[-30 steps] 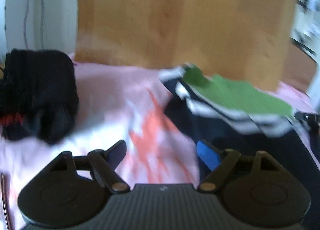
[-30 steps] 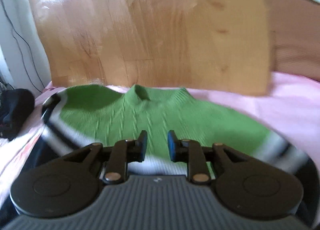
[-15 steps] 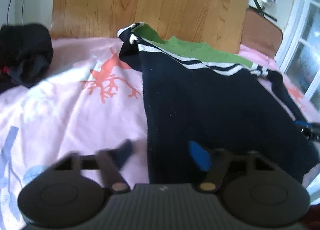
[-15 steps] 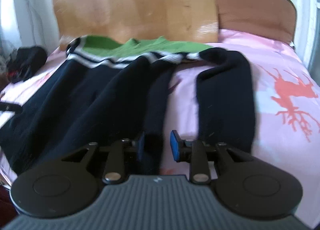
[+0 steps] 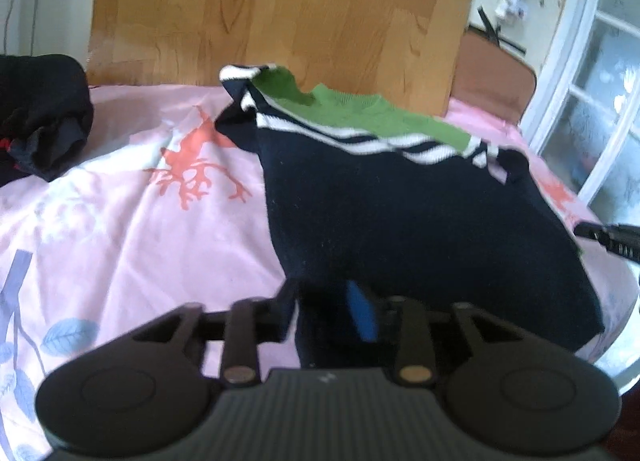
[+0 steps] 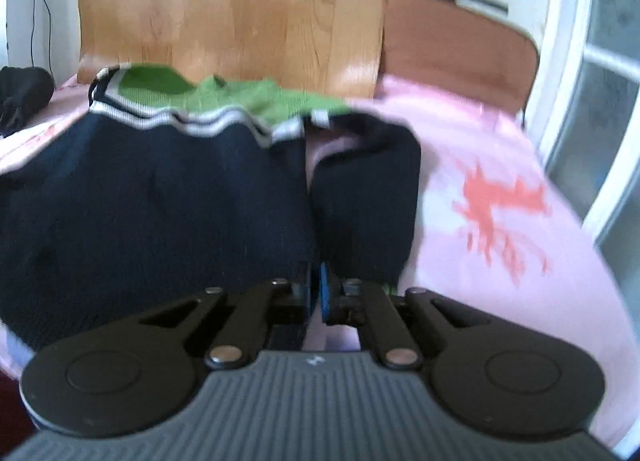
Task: Fold small clothes
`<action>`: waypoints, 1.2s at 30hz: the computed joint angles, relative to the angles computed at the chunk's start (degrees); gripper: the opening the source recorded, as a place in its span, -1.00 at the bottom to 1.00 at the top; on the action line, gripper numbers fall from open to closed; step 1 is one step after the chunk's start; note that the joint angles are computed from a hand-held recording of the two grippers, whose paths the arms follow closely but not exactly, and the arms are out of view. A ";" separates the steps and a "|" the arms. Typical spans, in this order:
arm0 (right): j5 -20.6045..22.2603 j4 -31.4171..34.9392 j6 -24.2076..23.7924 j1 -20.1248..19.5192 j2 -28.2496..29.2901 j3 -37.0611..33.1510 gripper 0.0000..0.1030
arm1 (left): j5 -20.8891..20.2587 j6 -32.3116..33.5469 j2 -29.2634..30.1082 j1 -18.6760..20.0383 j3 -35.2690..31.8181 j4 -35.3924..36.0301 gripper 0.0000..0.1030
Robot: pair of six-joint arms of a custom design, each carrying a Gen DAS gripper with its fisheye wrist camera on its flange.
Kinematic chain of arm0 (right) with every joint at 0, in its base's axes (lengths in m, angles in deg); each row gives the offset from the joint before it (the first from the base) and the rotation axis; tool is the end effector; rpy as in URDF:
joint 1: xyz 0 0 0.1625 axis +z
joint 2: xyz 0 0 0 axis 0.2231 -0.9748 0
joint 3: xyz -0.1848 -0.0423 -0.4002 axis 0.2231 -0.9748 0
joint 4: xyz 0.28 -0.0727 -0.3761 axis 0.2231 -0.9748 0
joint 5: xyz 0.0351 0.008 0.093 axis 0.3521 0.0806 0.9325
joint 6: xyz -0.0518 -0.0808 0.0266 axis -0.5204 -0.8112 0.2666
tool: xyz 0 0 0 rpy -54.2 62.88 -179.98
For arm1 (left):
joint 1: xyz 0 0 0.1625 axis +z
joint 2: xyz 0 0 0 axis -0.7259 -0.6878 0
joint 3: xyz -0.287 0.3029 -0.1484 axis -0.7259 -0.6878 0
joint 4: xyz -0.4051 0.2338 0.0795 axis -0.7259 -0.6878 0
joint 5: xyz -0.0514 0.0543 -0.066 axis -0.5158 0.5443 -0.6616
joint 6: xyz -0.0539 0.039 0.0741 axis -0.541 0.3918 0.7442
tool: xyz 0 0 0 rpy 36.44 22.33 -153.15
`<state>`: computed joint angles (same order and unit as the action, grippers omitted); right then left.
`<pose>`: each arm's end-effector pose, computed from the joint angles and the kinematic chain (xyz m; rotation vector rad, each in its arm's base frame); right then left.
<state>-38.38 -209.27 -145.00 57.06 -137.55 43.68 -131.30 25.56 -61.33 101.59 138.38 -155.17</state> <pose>-0.0949 -0.6698 0.3781 0.9121 -2.2052 0.9727 -0.1992 -0.6329 0.0382 0.4151 2.4258 -1.0577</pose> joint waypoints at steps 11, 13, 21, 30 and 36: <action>6.67 26.16 -1.25 14.40 13.88 -13.98 -0.63 | -1.61 0.88 4.12 1.90 -0.59 -13.09 -0.10; 2.77 27.87 0.21 17.61 19.17 -17.97 -0.45 | -0.85 3.51 5.91 1.76 -1.58 -13.74 -0.10; -21.99 21.42 2.39 24.75 37.53 -31.59 0.04 | 4.28 15.10 10.45 -0.36 -2.75 -21.95 -0.02; -23.14 25.12 -0.06 24.35 38.94 -36.10 -0.84 | 0.47 16.15 9.61 0.72 -2.05 -22.53 0.10; -3.07 49.35 20.81 22.96 37.47 -42.91 -0.85 | 0.87 15.40 9.93 0.61 -2.62 -21.81 0.10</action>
